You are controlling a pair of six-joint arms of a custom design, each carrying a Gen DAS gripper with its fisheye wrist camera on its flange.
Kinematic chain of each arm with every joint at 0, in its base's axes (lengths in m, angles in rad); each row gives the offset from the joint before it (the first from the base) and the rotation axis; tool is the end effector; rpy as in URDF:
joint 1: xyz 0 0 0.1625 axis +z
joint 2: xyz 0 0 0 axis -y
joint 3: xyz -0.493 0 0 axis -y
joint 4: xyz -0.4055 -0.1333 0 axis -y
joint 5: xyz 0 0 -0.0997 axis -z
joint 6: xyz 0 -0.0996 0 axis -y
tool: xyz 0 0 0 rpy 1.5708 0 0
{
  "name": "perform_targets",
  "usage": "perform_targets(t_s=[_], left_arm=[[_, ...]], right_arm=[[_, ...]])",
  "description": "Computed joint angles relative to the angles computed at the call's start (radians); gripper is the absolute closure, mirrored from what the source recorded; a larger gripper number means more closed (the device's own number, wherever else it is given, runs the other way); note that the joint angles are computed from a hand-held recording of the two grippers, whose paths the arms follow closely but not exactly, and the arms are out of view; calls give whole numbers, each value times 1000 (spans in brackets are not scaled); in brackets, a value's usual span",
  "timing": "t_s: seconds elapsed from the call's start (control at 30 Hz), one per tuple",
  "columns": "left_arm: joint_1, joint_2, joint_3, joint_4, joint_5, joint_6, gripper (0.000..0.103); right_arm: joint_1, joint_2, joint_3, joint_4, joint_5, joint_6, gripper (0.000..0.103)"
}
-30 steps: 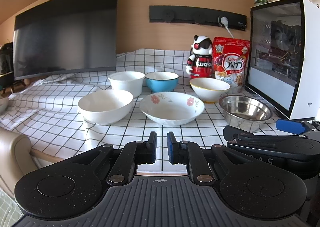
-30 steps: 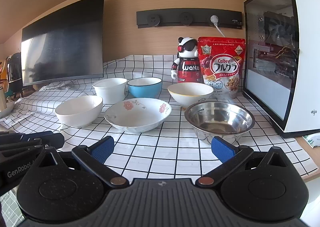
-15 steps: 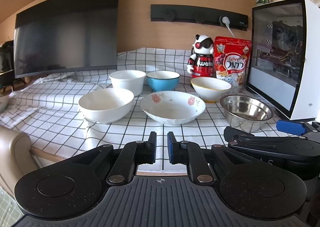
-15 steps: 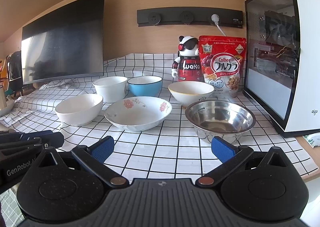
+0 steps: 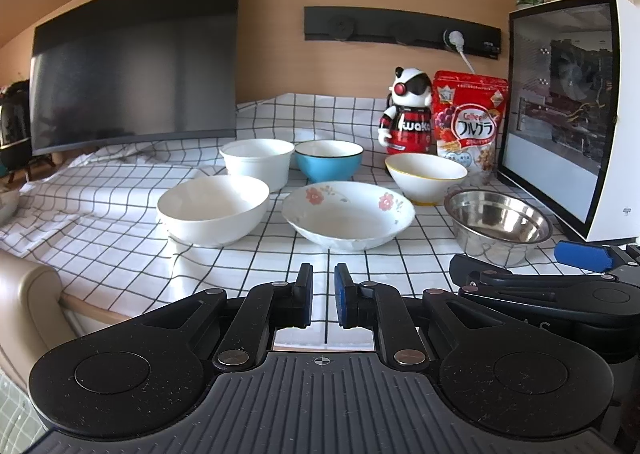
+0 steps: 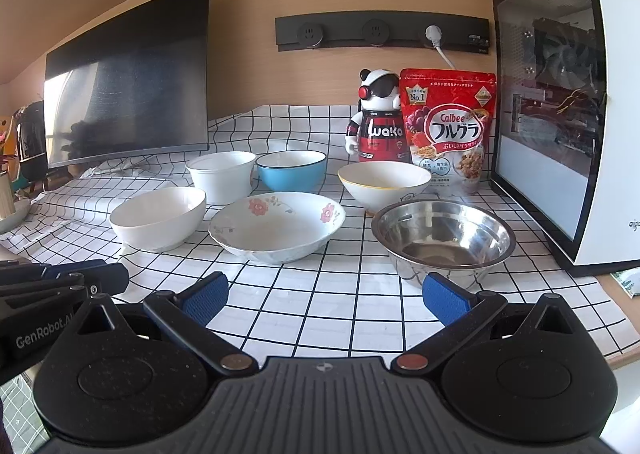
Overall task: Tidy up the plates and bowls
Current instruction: 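Move both grippers toward the large white bowl's rim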
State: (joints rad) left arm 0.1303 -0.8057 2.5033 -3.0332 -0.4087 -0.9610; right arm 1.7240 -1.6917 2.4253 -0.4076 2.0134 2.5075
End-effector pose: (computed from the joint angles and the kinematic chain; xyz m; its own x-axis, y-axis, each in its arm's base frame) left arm -0.3455 -0.2719 0.0541 -0.6986 0.1380 -0.7021 0.6837 0.4182 -0.5981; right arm 0.1346 -0.2778 0.2571 -0.7404 0.0244 0.6717 -0.6051 0.4108 -0.6819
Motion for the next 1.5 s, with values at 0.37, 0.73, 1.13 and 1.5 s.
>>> perform_targets(t_s=[0.37, 0.73, 1.13, 1.5], left_arm=[[55, -55, -72, 225, -1, -167, 89], [216, -299, -106, 256, -115, -274, 86], [600, -373, -256, 100, -260, 50, 87], [783, -364, -349, 100, -555, 102, 87]], right_arm=[[-90, -21, -113, 232, -177, -1, 0], [-99, 143, -376, 537, -401, 34, 0], [85, 507, -732, 629, -117, 155, 0], [95, 961, -1382, 1264, -80, 360, 0]])
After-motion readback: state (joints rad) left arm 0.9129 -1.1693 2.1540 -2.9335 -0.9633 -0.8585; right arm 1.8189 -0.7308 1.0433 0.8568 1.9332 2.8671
